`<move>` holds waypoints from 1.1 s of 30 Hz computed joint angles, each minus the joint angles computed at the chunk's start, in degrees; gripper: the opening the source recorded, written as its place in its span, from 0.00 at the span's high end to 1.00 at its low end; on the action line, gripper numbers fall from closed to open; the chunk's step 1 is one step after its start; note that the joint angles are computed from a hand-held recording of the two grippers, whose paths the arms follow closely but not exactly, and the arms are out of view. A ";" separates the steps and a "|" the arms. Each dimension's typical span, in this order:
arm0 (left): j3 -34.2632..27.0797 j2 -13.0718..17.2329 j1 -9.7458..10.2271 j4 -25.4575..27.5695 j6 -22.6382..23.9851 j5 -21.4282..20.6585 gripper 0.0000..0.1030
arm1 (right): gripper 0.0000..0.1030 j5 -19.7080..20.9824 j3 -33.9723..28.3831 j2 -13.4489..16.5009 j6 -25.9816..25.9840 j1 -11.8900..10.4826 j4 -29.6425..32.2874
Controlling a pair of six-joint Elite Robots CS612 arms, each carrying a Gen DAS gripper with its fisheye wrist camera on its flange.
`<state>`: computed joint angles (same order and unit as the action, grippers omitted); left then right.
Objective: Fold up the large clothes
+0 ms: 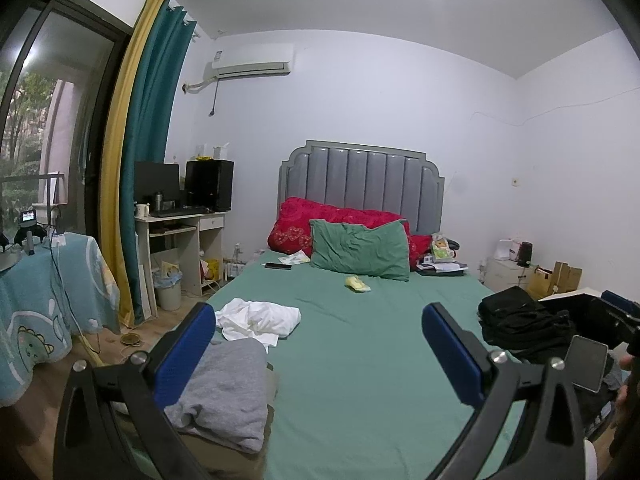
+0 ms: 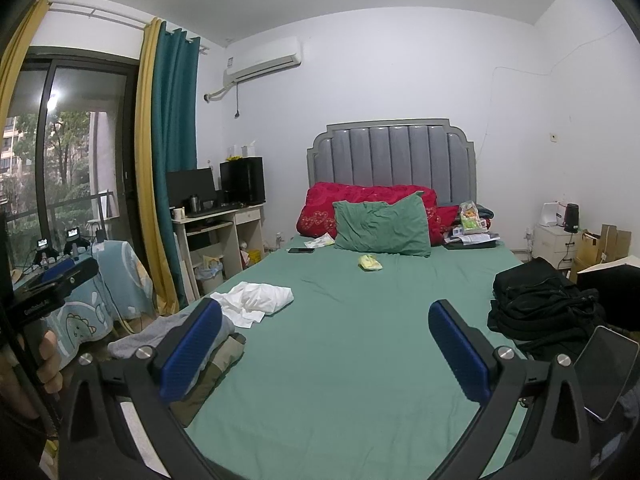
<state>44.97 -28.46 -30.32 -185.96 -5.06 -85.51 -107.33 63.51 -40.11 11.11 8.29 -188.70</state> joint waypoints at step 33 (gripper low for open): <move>-0.57 0.10 -0.20 0.86 -0.31 -0.47 0.00 | 0.01 -0.02 -0.54 -0.03 0.24 0.13 1.23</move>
<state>44.40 -28.36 -30.52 -185.10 -5.37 -85.98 -107.35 62.97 -40.14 11.35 8.43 -187.47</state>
